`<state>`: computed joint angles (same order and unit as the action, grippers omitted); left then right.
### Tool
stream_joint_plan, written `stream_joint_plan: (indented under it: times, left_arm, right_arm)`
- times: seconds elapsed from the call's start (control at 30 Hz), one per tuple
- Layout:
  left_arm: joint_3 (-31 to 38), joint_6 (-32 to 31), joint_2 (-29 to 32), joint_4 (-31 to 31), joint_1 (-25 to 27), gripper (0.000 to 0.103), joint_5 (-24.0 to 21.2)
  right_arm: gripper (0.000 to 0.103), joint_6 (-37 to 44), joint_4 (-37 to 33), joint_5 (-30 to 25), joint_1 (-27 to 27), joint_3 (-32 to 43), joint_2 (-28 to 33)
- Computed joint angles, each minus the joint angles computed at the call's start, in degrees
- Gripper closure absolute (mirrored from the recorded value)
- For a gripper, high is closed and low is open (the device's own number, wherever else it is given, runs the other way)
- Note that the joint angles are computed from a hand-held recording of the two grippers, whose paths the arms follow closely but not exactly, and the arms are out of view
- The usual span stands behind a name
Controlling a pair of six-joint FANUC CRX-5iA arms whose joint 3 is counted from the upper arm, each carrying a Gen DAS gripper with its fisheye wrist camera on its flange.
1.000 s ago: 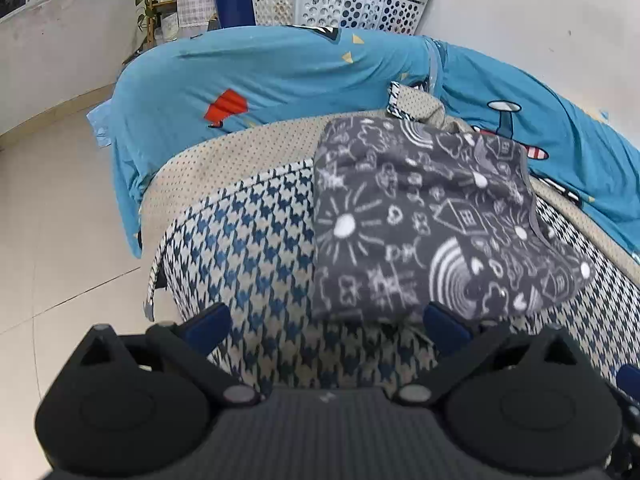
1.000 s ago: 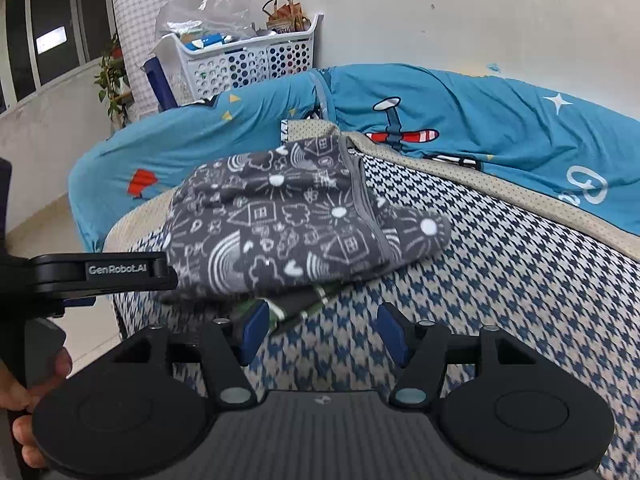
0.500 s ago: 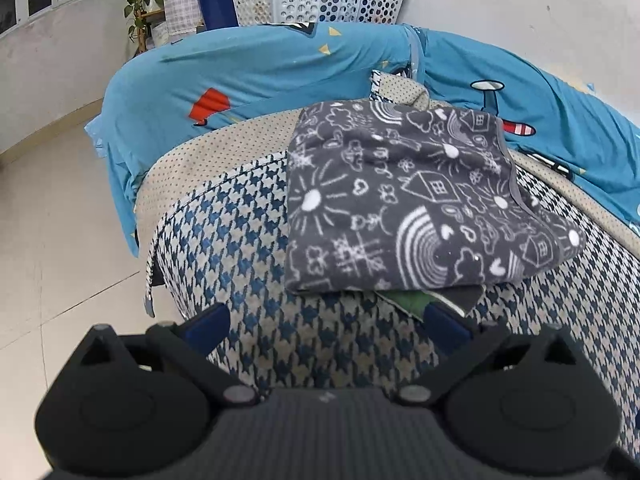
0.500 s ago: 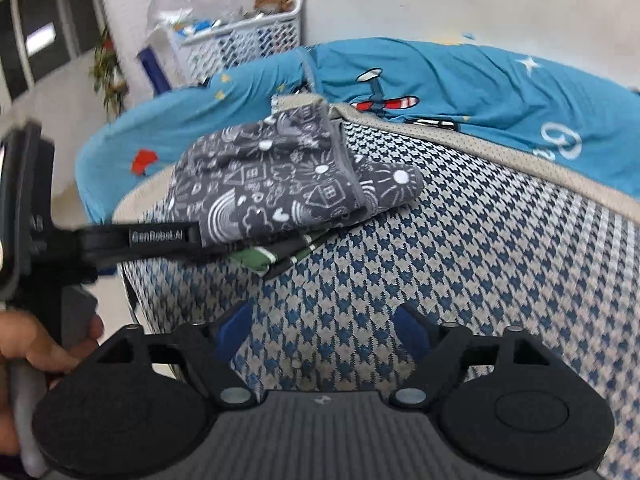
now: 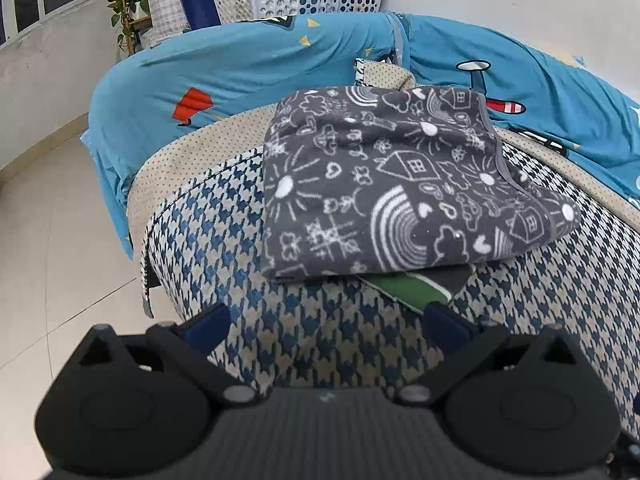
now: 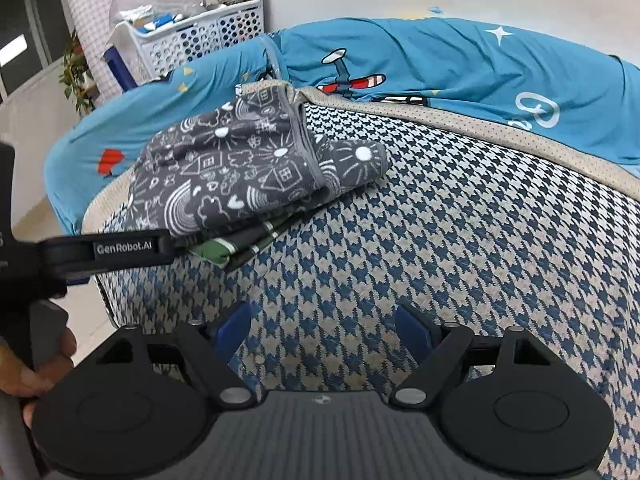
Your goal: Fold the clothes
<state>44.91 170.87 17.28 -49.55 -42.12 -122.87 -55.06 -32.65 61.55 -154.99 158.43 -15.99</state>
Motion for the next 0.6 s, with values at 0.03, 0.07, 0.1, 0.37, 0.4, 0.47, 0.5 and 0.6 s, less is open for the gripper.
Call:
stream_joint_plan:
  times: [0.03,0.07,0.1,0.37,0.4,0.47,0.5,0.6]
  left_arm:
    - [0.01,0.06,-0.01,-0.06,-0.07,0.000,0.01]
    - [0.01,0.06,-0.03,-0.14,-0.11,0.000,-0.06]
    - [-0.01,0.11,-0.06,-0.19,-0.12,0.000,-0.13]
    - [-0.19,0.67,-0.33,-0.28,-0.15,0.000,-0.76]
    - [-0.11,0.64,-0.29,-0.37,-0.18,0.000,-0.97]
    - [-0.20,0.81,-0.36,-0.40,-0.21,0.000,-0.98]
    - [-0.24,0.88,-0.37,-0.37,-0.21,0.000,-0.96]
    - [-0.24,0.83,-0.33,-0.33,-0.23,0.000,-0.95]
  right_arm:
    - [0.024,0.55,-0.04,-0.11,0.08,0.19,0.08]
    - [0.024,1.10,-0.09,-0.24,0.15,0.41,0.17]
    - [0.024,1.64,-0.20,-0.35,0.22,0.59,0.28]
    - [0.024,4.04,-1.61,-0.50,0.46,1.56,0.70]
    - [0.024,4.20,-1.77,-0.50,0.45,1.63,0.71]
    - [0.024,4.25,-1.86,-0.32,0.46,1.55,0.59]
    - [0.024,4.19,-1.80,-0.24,0.47,1.46,0.55]
    - [0.024,4.38,-1.93,-0.03,0.43,1.38,0.43]
